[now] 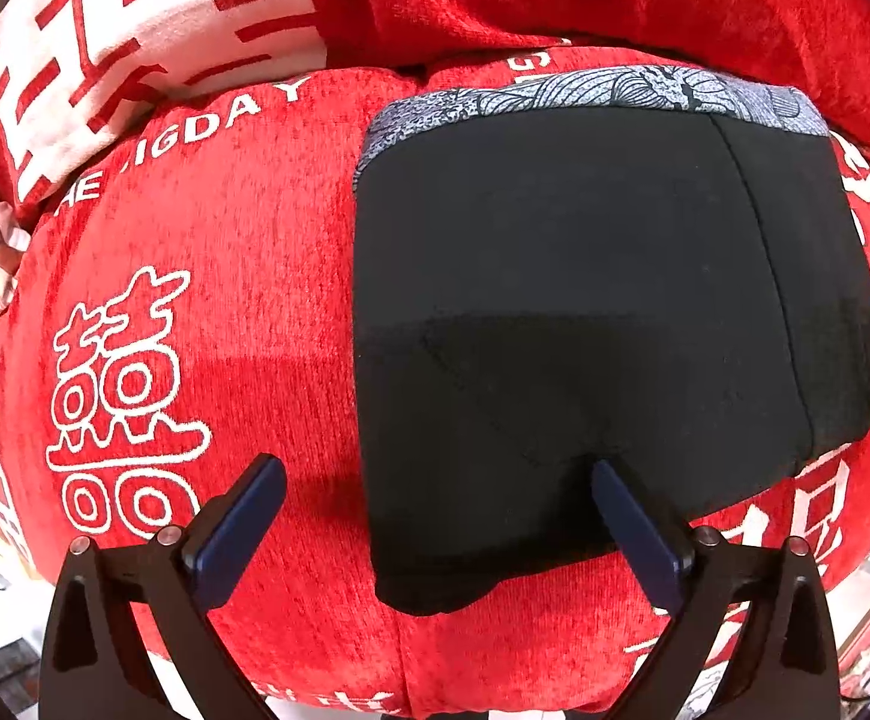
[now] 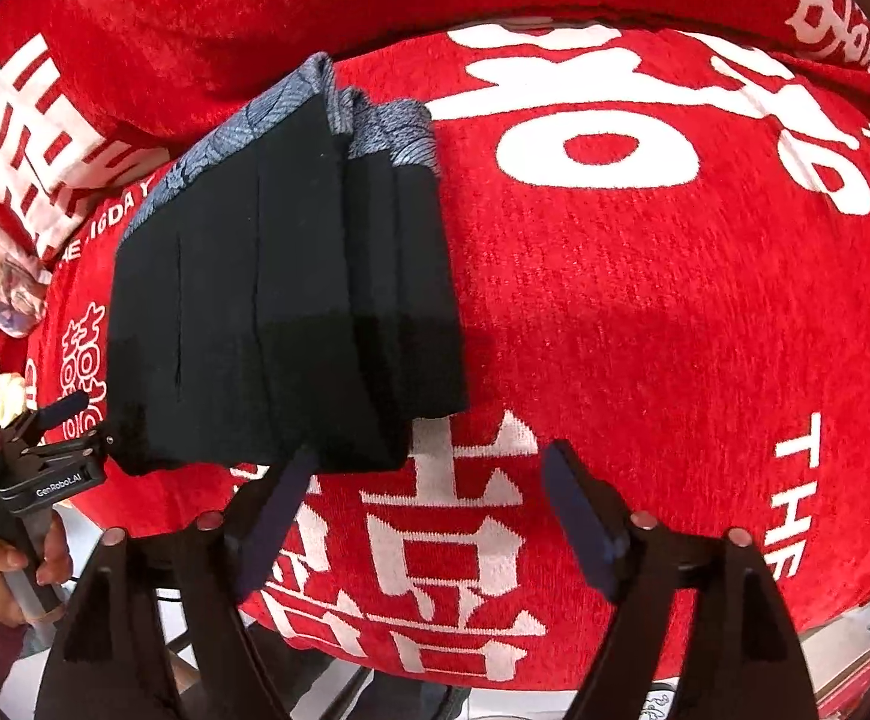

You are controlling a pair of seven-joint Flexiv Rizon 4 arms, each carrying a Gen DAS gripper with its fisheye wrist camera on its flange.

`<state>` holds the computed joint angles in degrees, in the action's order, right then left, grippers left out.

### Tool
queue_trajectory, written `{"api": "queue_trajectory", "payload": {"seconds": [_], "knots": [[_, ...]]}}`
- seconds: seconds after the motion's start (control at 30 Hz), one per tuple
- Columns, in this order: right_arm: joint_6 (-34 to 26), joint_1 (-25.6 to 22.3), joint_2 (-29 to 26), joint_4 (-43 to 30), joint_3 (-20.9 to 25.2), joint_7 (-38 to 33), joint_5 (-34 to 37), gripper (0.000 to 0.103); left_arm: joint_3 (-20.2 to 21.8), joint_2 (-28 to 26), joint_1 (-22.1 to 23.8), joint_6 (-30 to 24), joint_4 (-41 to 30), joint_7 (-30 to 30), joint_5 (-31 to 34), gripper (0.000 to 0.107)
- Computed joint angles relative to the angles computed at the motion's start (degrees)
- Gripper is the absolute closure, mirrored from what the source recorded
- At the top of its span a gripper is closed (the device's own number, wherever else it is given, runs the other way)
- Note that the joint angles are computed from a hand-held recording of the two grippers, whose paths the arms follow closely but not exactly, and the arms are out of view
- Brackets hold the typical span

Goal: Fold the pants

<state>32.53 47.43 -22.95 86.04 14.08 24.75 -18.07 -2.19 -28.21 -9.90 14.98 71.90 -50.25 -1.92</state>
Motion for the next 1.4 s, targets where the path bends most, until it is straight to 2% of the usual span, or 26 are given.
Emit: {"api": "queue_trajectory", "payload": {"seconds": [0.07, 0.17, 0.27, 0.4, 0.57, 0.83, 0.97, 1.07, 1.23, 1.4], "knots": [[2.71, 0.34, 0.97, 2.5, -0.6, 2.22, -1.88, 0.015, -0.01, -0.04, -0.09, -0.02, -0.05, -0.05, 0.12, 0.005], [6.72, 0.23, 1.74, 5.3, -0.98, 5.41, -3.87, 0.0, -0.04, -0.46, -0.18, -0.51, -0.65, -0.17, 0.23, 0.005], [10.0, 0.12, 2.14, 7.41, -1.45, 8.6, -6.21, 0.0, -0.08, -1.18, -0.15, -1.62, -1.79, -0.25, 0.16, 0.005], [14.38, -1.0, 2.46, 9.49, -0.98, 10.7, -5.79, 0.0, -0.21, -2.65, -0.11, -3.68, -4.2, -0.15, -0.04, 0.005], [17.76, -1.36, 3.26, 11.72, -1.1, 13.58, -6.43, 0.0, -0.88, -6.43, 1.14, -9.16, -10.65, -1.45, -3.38, 0.005], [20.55, -2.77, 3.41, 12.9, -1.02, 11.84, -6.43, 0.0, -1.22, -13.37, 2.26, -15.88, -21.36, -6.21, -6.76, 0.005], [22.88, -3.42, 2.99, 13.45, -1.7, 10.77, -7.43, 0.0, -2.85, -18.88, 3.48, -23.02, -29.69, -8.73, -10.9, 0.005], [24.49, -4.19, 2.47, 13.67, -1.85, 9.28, -6.92, 0.0, -3.17, -21.53, 3.38, -24.47, -33.14, -9.27, -11.94, 0.005], [28.28, -5.08, 1.99, 14.94, -2.87, 7.61, -7.2, 0.0, -3.31, -23.21, 3.12, -25.38, -34.92, -9.81, -12.77, 0.005], [33.29, -6.03, 1.35, 16.45, -3.82, 5.39, -7.58, 0.0, -3.94, -28.16, 3.18, -31.14, -41.9, -11.68, -14.37, 0.005]]}}
